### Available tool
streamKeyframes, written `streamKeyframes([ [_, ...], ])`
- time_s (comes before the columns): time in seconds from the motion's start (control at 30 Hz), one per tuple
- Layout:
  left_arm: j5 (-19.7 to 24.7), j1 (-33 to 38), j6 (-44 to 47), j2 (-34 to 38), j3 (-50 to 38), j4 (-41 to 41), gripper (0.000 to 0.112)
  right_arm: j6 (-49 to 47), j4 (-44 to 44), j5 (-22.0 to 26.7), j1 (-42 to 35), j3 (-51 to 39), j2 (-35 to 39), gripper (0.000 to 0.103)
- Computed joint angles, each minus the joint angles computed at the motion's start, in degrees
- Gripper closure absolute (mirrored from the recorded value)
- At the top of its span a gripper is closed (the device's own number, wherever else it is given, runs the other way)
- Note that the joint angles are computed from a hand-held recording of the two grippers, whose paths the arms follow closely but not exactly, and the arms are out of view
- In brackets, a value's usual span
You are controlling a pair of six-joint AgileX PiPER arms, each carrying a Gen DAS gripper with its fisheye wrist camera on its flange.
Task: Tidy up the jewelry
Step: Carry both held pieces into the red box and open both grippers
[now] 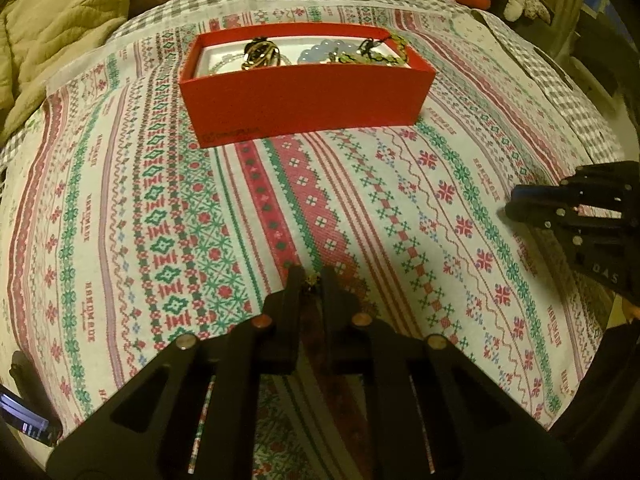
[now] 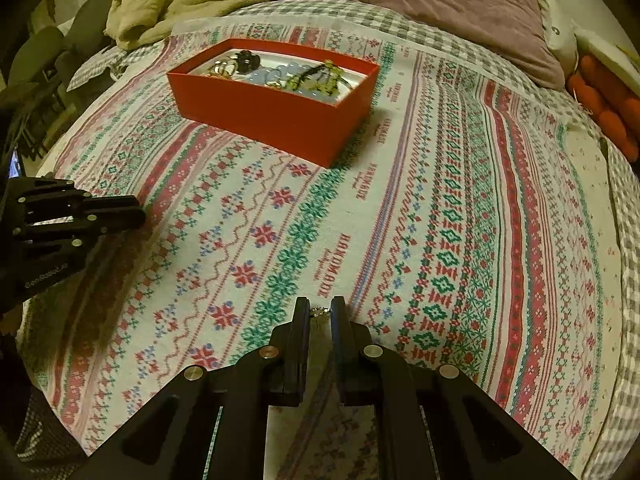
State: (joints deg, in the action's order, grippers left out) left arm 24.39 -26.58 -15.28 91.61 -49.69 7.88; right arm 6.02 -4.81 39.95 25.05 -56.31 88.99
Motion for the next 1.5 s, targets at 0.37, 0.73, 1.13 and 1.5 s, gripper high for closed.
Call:
streamKeyframes([
  [0.37, 3.8, 0.8, 3.1, -2.7, -3.6, -1.9, 0.102, 1.1, 2.0, 3.6, 1.6, -7.7, 1.8, 0.093],
  [0.73, 6.3, 4.2, 7.4, -0.4, -10.9, -5.8, 0.102, 1.1, 5.2, 4.9, -0.4, -16.7, 6.4, 0.093],
  [1.13, 7.8, 8.3, 10.6, 4.1, -20.0, -9.7, 0.102, 1.4, 9.7, 4.9, -1.3, -28.0, 13.3, 0.093],
  [1.5, 13.6, 12.3, 18.7, 12.0, -30.9, -15.6, 0.102, 4.1, 14.8, 6.3, -3.6, -37.9, 20.9, 0.093],
])
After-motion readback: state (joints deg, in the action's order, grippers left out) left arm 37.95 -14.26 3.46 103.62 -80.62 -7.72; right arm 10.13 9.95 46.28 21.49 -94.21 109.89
